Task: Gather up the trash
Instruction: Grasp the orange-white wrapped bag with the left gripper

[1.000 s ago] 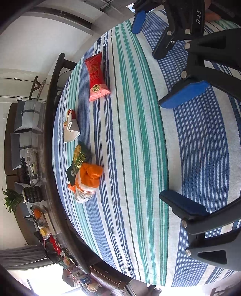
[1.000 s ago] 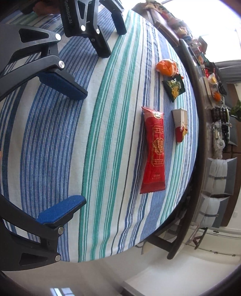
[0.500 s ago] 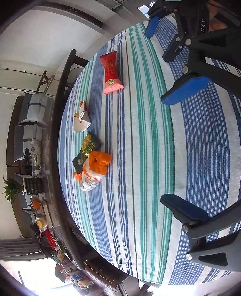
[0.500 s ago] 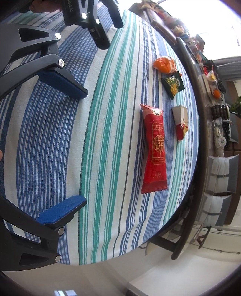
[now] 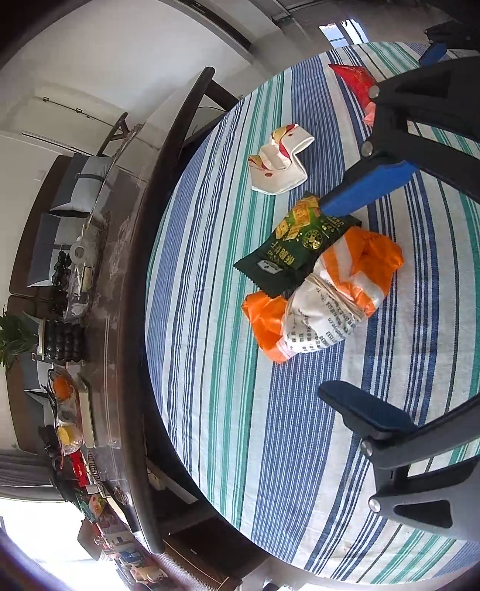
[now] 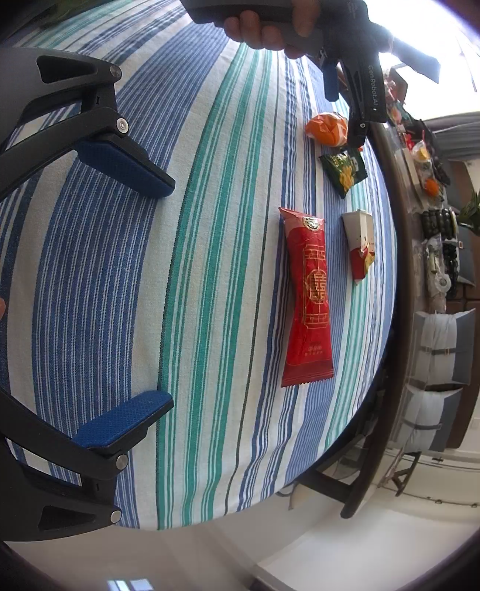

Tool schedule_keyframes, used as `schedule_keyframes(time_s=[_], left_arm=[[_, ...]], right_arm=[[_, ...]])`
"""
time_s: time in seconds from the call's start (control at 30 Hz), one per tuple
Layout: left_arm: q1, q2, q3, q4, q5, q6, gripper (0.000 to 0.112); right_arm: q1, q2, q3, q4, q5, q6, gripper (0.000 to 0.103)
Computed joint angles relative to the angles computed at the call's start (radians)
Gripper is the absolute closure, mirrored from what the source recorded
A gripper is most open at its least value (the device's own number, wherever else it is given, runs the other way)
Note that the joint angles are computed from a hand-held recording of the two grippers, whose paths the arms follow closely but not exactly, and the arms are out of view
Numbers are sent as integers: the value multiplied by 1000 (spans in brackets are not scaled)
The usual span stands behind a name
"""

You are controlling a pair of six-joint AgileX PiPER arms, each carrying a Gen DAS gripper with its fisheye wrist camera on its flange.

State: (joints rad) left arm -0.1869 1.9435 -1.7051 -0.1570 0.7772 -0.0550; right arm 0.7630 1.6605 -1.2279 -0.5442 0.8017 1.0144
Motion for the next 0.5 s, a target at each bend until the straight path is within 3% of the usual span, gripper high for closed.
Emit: schedule_keyframes(time_s=[0.03,0.13,0.27,0.4,0.5], left_arm=[[14,4,5,-44,8,46,53],[27,-55,96,-76,-45,116,61],[66,-182,216,-162,0,304,62],[99,-325,333,-233,114,458,62],[89,-420,448,-237,103,484,61]], right_arm=[[0,0,0,0,0,0,0],[0,0,0,0,0,0,0],[0,0,0,0,0,0,0],[0,-1,0,0,1,0,0],[0,-1,0,0,1,0,0]])
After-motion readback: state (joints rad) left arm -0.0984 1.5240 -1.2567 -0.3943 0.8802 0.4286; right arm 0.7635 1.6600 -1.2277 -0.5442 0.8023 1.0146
